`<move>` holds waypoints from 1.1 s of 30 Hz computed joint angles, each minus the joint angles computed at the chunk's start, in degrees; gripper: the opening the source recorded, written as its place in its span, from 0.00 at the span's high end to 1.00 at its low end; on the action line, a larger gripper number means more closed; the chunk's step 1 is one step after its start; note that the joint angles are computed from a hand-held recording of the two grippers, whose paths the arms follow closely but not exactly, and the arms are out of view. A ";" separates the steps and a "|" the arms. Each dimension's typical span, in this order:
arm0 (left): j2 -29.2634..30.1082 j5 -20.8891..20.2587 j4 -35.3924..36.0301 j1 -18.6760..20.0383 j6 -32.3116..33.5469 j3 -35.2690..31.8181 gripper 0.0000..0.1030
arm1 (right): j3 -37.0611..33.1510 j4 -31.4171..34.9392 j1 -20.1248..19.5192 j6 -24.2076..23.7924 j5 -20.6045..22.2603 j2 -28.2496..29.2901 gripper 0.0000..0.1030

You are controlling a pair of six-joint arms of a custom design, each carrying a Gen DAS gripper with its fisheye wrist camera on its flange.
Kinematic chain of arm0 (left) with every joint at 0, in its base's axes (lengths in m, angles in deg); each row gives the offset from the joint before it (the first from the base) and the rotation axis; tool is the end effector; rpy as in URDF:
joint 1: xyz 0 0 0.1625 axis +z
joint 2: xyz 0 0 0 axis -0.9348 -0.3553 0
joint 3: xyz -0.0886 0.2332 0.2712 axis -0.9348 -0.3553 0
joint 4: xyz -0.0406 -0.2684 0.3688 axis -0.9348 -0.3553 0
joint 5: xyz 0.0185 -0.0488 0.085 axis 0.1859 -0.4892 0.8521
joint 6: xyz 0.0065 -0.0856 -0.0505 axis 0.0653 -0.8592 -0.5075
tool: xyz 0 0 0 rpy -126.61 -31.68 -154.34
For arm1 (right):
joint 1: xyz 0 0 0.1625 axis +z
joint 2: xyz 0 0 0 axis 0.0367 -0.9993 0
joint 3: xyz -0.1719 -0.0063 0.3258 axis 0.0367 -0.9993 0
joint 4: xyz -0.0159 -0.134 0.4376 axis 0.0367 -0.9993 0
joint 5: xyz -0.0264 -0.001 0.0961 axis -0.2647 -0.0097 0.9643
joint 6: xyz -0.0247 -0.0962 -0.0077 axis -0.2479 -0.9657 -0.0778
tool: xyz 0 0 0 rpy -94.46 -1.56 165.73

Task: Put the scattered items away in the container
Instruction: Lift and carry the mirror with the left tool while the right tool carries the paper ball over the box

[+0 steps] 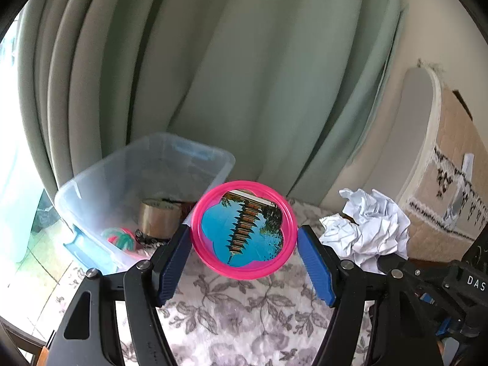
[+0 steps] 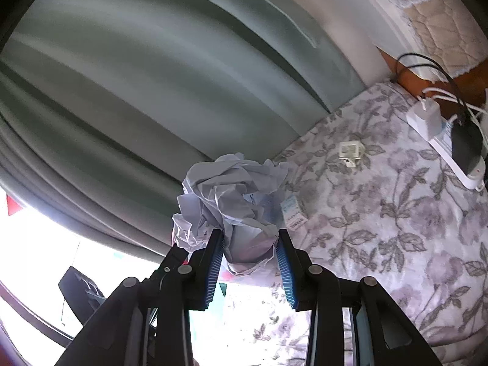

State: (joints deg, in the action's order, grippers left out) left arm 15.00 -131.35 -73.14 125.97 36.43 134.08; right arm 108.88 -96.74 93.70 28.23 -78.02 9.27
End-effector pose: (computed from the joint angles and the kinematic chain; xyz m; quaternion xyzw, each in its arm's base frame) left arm -0.2971 -0.8000 0.1789 0.1977 0.8655 -0.4219 0.1839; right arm 0.1984 -0.7211 0.2520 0.0678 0.8908 -0.4483 0.0298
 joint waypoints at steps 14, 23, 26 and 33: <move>-0.97 -0.78 -1.11 1.61 -1.08 -1.08 0.30 | -4.62 2.63 2.77 -4.10 -0.13 2.73 0.63; -1.80 0.11 -1.95 3.52 -4.21 -1.87 0.30 | -10.92 7.29 3.58 -5.79 -0.35 7.51 0.63; -1.95 0.98 -2.30 4.23 -5.52 -2.25 0.30 | -13.52 9.45 3.86 -6.19 -0.27 9.40 0.63; -1.74 2.80 -1.71 5.94 -8.17 -3.81 0.30 | -21.53 15.85 4.71 -7.17 -1.06 15.16 0.63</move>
